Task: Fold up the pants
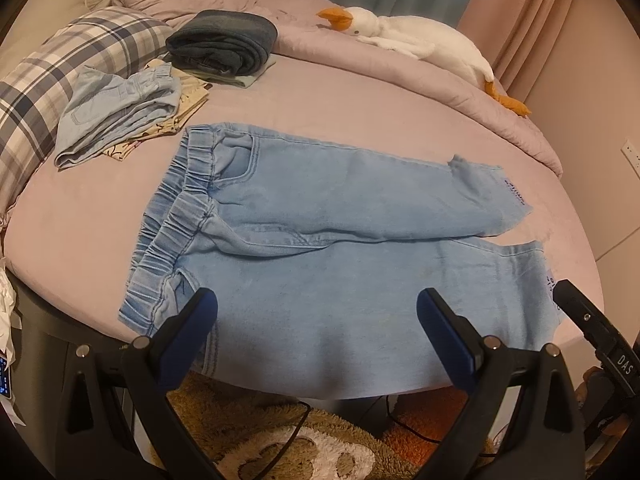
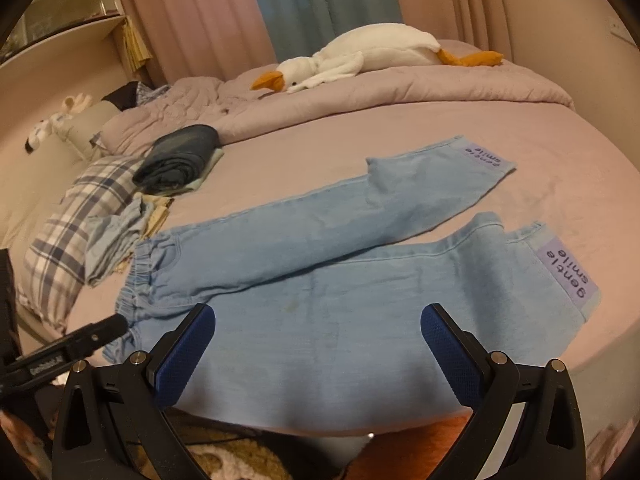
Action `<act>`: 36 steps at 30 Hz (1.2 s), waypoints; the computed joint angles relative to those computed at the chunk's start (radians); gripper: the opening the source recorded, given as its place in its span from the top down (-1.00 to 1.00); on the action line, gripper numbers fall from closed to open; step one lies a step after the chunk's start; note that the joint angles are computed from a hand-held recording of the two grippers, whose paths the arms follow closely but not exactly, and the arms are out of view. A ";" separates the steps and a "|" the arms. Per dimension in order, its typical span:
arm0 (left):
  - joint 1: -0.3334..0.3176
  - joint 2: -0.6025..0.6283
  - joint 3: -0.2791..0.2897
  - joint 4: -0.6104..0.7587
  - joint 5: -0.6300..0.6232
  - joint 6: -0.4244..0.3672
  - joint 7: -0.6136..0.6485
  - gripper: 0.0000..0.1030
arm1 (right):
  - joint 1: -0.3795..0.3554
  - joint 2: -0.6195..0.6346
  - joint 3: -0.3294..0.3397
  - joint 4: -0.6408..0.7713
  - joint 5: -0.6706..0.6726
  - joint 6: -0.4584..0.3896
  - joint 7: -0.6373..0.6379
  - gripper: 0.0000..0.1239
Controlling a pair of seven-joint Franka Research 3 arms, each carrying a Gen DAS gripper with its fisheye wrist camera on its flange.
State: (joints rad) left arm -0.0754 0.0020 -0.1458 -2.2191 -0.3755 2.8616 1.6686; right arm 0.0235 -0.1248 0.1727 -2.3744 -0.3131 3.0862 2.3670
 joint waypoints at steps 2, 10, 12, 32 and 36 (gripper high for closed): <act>0.001 0.002 0.000 0.002 -0.001 -0.002 0.003 -0.93 | -0.016 0.000 0.013 0.004 -0.032 -0.008 0.027 -0.65; 0.007 0.017 -0.004 0.013 0.027 -0.020 -0.012 -0.93 | 0.009 0.004 -0.012 0.009 -0.034 -0.025 0.040 -0.65; 0.008 0.018 -0.006 0.014 0.026 -0.021 -0.012 -0.93 | 0.010 0.004 -0.014 0.008 -0.038 -0.026 0.040 -0.65; 0.013 0.027 -0.015 0.019 0.043 -0.014 -0.024 -0.91 | 0.030 0.003 -0.037 0.017 -0.054 -0.081 0.079 -0.65; 0.013 0.025 -0.014 0.017 0.055 -0.019 -0.029 -0.91 | 0.022 0.001 -0.032 0.019 -0.078 -0.084 0.104 -0.65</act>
State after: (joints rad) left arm -0.0621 0.0275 -0.1597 -2.2023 -0.3202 2.8430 1.6395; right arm 0.0453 -0.1243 0.1405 -2.3552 -0.3908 3.0023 2.4707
